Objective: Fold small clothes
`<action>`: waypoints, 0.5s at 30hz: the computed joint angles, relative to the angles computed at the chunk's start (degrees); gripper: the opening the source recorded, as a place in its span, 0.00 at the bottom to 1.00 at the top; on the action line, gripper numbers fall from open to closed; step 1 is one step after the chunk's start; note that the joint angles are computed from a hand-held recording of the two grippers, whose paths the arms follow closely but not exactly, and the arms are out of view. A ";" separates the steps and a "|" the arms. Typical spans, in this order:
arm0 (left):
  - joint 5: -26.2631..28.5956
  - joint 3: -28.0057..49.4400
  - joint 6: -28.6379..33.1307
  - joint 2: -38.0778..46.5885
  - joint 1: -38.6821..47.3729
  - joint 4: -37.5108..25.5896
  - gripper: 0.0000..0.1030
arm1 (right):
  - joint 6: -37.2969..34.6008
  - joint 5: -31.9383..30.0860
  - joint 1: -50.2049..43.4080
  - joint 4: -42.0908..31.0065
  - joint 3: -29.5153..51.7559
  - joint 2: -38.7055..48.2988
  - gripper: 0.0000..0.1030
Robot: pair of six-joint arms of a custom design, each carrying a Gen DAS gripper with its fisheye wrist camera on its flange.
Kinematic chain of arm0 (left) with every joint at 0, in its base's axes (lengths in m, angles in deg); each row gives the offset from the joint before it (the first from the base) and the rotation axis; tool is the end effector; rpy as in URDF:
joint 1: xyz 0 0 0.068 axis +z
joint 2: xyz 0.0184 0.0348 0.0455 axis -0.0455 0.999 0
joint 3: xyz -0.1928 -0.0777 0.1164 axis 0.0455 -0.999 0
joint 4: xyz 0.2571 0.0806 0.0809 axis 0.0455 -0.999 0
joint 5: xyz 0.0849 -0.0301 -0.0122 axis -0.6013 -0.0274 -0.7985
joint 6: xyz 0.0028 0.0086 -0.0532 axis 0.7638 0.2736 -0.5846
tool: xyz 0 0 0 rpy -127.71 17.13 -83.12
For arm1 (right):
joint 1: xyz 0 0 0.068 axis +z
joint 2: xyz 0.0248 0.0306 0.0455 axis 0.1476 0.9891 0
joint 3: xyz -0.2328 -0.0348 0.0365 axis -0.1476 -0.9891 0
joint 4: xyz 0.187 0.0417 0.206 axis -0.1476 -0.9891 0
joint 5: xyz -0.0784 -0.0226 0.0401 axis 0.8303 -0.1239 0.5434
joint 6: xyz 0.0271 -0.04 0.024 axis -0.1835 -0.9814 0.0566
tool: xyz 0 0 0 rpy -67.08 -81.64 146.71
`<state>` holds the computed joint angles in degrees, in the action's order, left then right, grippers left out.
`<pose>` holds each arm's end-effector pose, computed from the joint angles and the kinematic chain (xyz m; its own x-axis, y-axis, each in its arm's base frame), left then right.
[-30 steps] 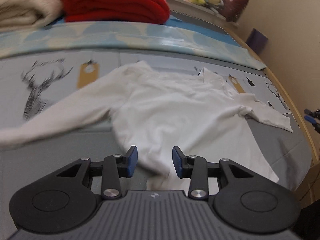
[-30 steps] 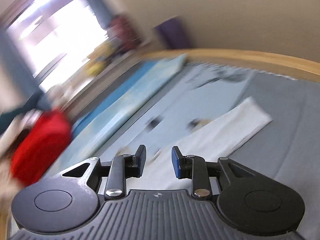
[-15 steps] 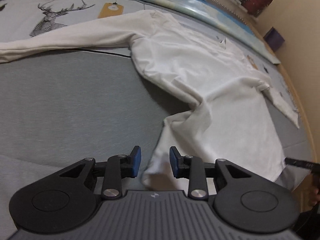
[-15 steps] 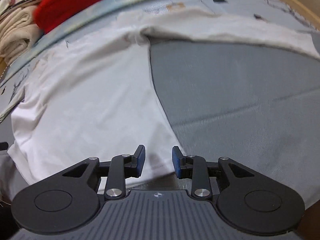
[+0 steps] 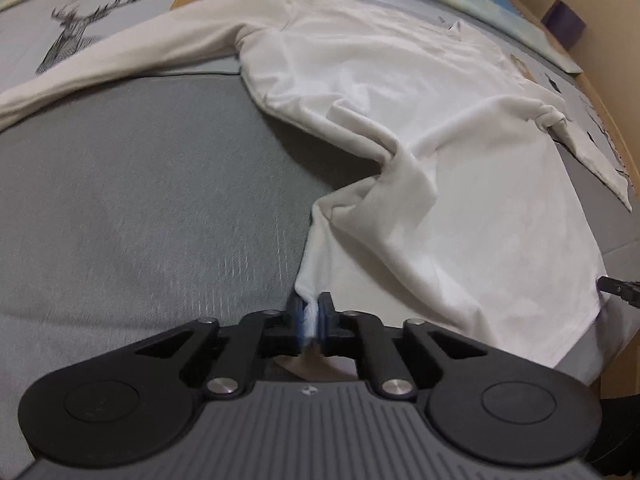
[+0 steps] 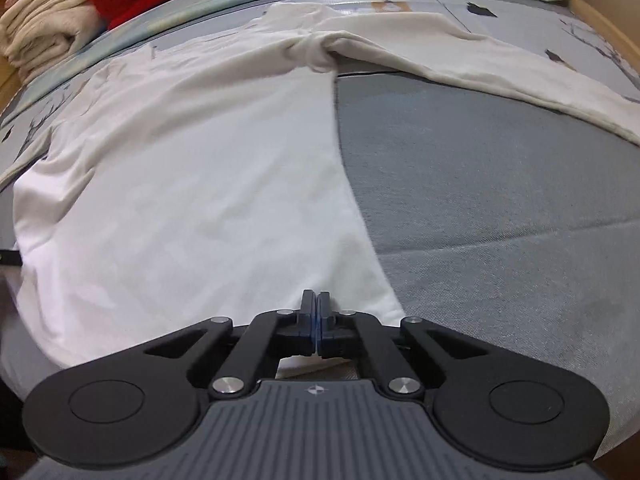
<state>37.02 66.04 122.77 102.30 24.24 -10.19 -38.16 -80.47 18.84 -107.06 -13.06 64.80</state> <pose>0.4038 0.1886 0.0855 -0.8989 0.2587 -0.3535 0.3438 0.9167 -0.2036 0.2442 0.0411 0.1046 -0.8365 0.2997 -0.4588 0.2694 0.9539 0.1320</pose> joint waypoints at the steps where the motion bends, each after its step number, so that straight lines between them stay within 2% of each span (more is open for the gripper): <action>1: -1.07 -0.24 -0.48 -0.93 0.03 -0.38 0.06 | 0.14 0.86 0.56 -0.66 0.42 -0.13 0.00; 2: -1.94 -0.20 -1.00 -1.97 0.16 -1.50 0.06 | 0.80 1.57 0.91 -1.68 0.29 -1.42 0.00; 4: -0.38 1.51 -2.31 -3.48 1.44 -6.06 0.06 | 3.91 2.33 0.78 -4.07 -0.18 -5.92 0.00; 6: 2.77 3.92 -2.67 -5.07 3.47 -11.92 0.06 | 8.38 2.18 -0.43 -7.41 -2.33 -15.97 0.00; 9: 3.82 2.65 -1.83 -9.91 6.95 -15.26 0.06 | 13.37 1.12 -2.69 -15.25 -5.24 -31.01 0.00; 10: 3.18 1.41 -0.95 -11.08 8.11 -15.80 0.06 | 13.91 1.16 -3.10 -17.89 -5.93 -33.62 0.00; 12: 0.27 -2.28 -0.77 -12.12 9.82 -13.46 0.06 | 14.84 0.56 -4.11 -21.56 -7.06 -33.56 0.00; 14: -3.58 -4.98 -3.34 -11.42 9.77 -8.40 0.07 | 13.53 -3.25 -6.55 -19.43 -9.24 -31.98 0.00; 15: -4.08 -4.00 -5.36 -9.92 9.66 -8.42 0.07 | 12.65 -4.97 -7.43 -17.06 -10.18 -30.79 0.02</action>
